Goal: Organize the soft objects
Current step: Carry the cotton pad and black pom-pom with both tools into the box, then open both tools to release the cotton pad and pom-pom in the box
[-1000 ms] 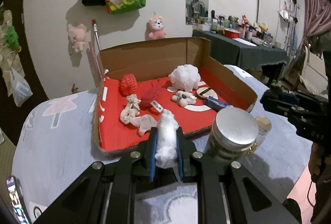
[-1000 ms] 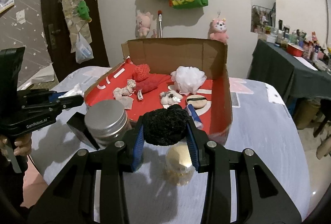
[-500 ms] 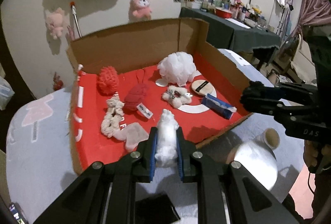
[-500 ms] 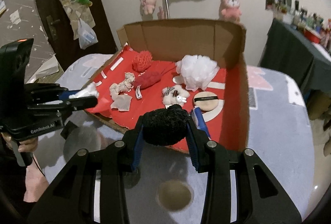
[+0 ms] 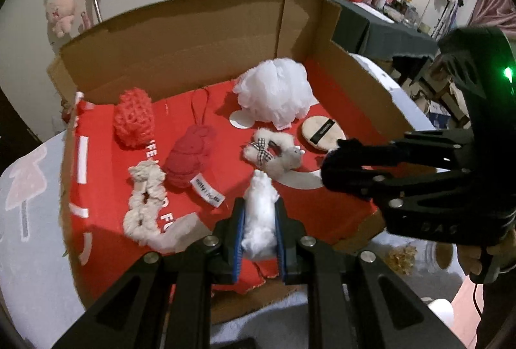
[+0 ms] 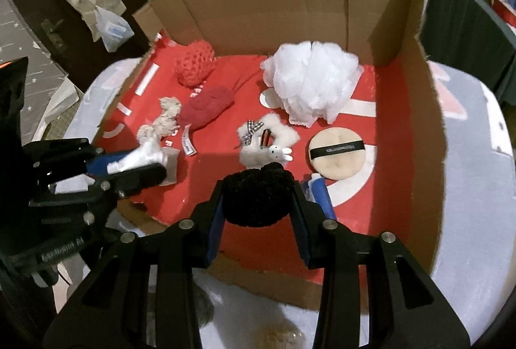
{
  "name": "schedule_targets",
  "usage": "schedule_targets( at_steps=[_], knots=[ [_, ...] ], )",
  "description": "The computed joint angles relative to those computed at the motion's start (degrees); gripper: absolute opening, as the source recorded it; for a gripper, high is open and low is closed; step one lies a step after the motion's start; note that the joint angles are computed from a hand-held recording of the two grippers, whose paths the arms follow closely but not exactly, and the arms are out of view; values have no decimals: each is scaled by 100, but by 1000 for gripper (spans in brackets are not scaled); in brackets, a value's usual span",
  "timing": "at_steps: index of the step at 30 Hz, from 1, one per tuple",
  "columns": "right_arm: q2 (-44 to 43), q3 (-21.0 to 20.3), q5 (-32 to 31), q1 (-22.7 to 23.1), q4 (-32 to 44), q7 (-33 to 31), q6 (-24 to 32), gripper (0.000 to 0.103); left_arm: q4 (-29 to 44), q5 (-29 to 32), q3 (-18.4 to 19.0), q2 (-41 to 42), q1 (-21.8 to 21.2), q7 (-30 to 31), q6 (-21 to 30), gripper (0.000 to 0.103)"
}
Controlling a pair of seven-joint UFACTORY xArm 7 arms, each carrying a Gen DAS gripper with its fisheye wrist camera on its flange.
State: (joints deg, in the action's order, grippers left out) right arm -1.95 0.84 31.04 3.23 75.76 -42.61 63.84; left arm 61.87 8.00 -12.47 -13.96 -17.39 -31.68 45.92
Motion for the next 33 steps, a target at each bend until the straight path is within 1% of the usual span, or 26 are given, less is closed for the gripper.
schedule_targets(
  at_steps=[3,4,21,33],
  knots=[
    [237,46,-160,18,210,219,142,36,67,-17,27,155,-2,47,65,17],
    [275,75,-291,33,229,306,107,36,86,-34,40,198,-5,66,70,17],
    [579,252,-1342,194,477,838,202,36,172,-187,156,493,-13,128,336,17],
    [669,311,-1619,297,521,1056,198,36,351,-188,208,737,-17,71,432,18]
  ],
)
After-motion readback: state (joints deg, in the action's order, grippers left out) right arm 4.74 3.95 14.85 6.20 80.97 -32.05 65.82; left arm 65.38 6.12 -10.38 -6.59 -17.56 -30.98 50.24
